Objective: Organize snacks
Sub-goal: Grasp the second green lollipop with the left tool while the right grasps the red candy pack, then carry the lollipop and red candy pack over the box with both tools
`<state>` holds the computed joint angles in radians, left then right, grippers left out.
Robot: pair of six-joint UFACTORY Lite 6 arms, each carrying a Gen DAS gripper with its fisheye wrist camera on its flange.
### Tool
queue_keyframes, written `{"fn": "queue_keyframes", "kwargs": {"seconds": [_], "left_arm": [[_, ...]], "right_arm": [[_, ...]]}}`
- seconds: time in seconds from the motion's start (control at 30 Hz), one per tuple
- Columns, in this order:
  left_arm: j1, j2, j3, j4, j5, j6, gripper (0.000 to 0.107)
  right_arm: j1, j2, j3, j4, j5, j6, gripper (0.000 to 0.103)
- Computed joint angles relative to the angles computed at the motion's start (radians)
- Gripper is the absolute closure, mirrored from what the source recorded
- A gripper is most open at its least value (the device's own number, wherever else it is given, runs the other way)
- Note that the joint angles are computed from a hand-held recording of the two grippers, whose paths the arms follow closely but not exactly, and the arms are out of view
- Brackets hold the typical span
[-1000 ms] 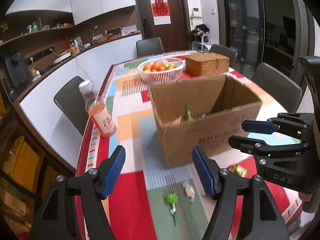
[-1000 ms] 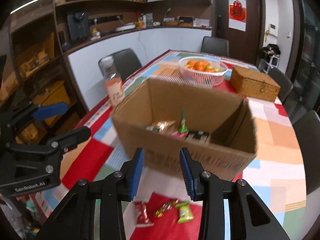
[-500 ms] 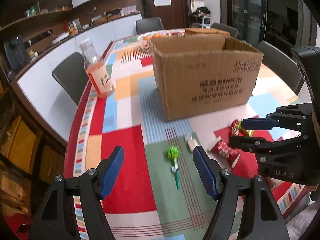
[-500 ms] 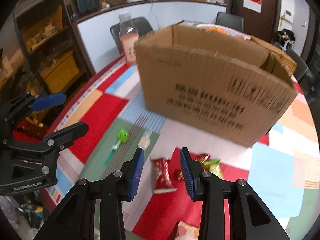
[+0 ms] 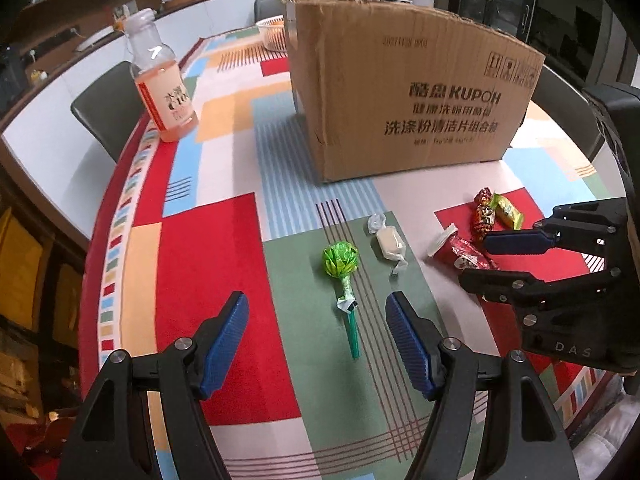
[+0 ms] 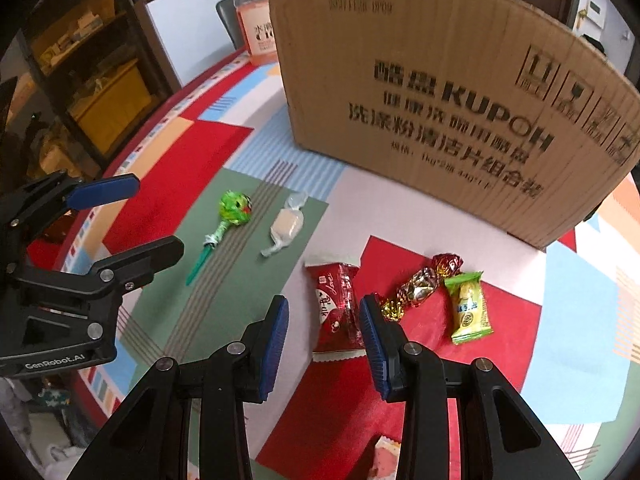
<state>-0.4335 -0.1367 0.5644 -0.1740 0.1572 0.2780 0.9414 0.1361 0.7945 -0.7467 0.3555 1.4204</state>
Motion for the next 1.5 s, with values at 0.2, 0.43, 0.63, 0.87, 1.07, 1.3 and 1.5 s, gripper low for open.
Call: {"fn": "queue_keyframes", "kwargs": {"seconds": [0.2, 0.43, 0.63, 0.87, 1.07, 1.3, 1.5], "left_arm": [[0.016, 0.137, 0.077, -0.302, -0.026, 0.314, 0.038], [0.015, 0.277, 0.169, -0.438, -0.043, 0.433, 0.049], [0.001, 0.341, 0.210, -0.449, -0.037, 0.422, 0.066], [-0.023, 0.317, 0.198, -0.314, -0.039, 0.277, 0.081], [-0.043, 0.210, 0.146, -0.222, -0.026, 0.147, 0.081], [-0.064, 0.068, 0.094, -0.081, 0.004, -0.032, 0.081], [-0.099, -0.043, 0.091, 0.087, 0.043, -0.234, 0.081]], "right_arm": [[-0.032, 0.065, 0.022, 0.012, -0.033, -0.018, 0.065], [-0.053, 0.121, 0.058, 0.008, -0.045, -0.025, 0.072], [-0.059, 0.166, 0.095, -0.015, -0.047, -0.016, 0.079], [-0.077, 0.138, 0.065, -0.010, -0.077, -0.016, 0.079], [-0.072, 0.059, 0.011, -0.039, -0.075, 0.015, 0.080], [-0.038, -0.079, -0.049, -0.086, -0.015, 0.072, 0.080], [-0.012, -0.186, -0.075, -0.090, 0.045, 0.081, 0.080]]}}
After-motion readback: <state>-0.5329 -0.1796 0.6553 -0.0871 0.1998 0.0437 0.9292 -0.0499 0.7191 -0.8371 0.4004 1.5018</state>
